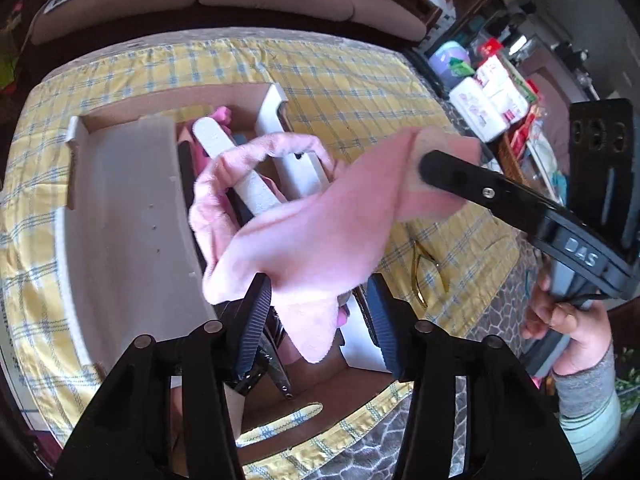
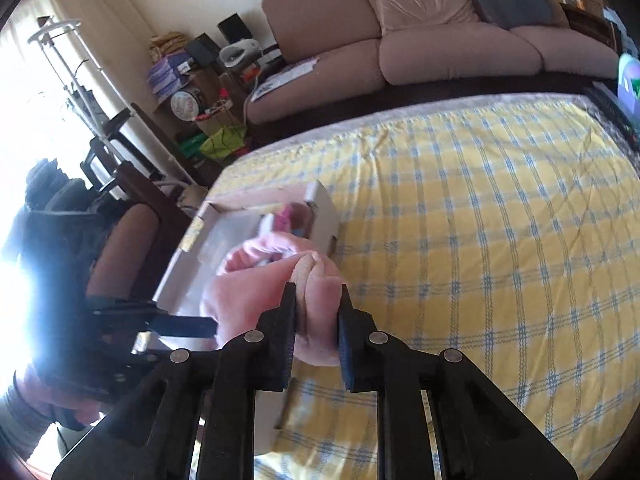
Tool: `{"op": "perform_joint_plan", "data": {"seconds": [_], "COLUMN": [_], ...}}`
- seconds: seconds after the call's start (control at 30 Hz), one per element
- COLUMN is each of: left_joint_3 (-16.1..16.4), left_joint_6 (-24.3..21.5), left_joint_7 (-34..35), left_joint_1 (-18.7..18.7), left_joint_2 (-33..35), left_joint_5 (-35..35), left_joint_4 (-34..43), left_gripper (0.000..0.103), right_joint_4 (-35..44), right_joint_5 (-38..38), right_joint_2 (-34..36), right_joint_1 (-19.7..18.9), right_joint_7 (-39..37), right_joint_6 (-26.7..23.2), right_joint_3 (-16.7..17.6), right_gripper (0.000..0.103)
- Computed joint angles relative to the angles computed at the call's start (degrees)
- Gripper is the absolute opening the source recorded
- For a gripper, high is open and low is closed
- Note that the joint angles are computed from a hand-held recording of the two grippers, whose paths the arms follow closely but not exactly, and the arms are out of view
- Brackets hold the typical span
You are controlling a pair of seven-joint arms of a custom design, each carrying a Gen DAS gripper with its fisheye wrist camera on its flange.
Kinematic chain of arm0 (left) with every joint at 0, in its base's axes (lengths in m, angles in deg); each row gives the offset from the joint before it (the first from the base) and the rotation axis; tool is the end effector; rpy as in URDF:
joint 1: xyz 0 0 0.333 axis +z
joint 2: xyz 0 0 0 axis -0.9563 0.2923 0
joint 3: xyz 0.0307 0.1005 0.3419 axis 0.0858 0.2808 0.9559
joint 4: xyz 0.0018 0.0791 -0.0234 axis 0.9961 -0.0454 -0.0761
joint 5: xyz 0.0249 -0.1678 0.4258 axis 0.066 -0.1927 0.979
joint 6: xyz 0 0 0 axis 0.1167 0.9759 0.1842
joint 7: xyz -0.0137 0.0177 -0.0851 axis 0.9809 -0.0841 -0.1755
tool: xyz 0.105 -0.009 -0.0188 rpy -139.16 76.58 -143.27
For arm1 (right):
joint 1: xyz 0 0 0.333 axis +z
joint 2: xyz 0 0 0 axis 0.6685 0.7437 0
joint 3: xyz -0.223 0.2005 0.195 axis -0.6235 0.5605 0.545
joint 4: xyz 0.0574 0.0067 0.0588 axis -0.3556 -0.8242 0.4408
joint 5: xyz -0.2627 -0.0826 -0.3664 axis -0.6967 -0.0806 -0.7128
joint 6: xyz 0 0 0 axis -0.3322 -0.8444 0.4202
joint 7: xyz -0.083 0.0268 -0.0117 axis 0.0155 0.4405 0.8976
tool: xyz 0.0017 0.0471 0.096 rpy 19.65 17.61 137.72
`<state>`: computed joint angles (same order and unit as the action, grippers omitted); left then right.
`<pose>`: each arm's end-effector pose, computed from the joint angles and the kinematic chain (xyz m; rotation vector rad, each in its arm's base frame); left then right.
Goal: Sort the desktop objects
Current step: 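Lower the headband into the box and open both grippers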
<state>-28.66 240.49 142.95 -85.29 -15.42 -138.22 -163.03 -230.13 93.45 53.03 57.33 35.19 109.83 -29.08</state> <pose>0.5223 -0.2224 0.3305 1.7799 -2.3101 0.8440 0.5069 0.1249 0.3304 -1.8385 1.3635 -0.0670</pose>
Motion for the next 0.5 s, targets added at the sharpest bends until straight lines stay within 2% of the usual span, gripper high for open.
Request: {"op": "perform_joint_plan", "data": {"seconds": [0.03,0.1,0.2,0.23,0.3,0.4,0.5], "left_joint_3": [0.2,1.4,4.1,4.7,5.9,7.4,7.8], "left_joint_6": [0.4,-0.1,-0.4,-0.5,-1.2,-1.4,-1.9], "left_joint_7": [0.5,2.1,2.8,1.8,0.1,-0.3,-1.4], "left_joint_1": [0.3,0.6,0.4,0.5,0.4,-0.5,-1.3], "left_joint_2": [-1.4,-4.4,-8.6,-9.5,-11.1,-12.4,-12.6], "left_joint_5": [-1.9,-5.7,-7.6,-6.3,-3.8,-3.0,-1.2], "left_joint_4": [-0.9,-2.5,-4.9,-5.5,-6.7,-8.2,-9.4], "left_gripper": [0.057,0.059,0.064,0.065,0.065,0.065,0.065], "right_joint_4": [-0.5,-1.5,-3.7,-4.5,-5.7,-6.6,-6.3], "right_joint_5": [-2.0,-9.0,-13.7,-15.0,-17.1,-14.5,-16.2], "right_joint_2": [-1.8,-4.5,-7.6,-7.9,-7.3,-4.9,-1.0], "right_joint_1": [0.5,1.7,4.2,5.1,6.9,9.3,10.8], "right_joint_7": [1.6,7.6,12.2,13.6,16.3,17.4,20.1], "right_joint_6": [-0.1,0.4,-0.6,0.0,1.7,3.3,8.5], "right_joint_3": [0.5,1.6,2.0,2.4,3.0,3.1,4.8], "right_gripper": [0.017,0.017,0.017,0.017,0.017,0.017,0.017]}}
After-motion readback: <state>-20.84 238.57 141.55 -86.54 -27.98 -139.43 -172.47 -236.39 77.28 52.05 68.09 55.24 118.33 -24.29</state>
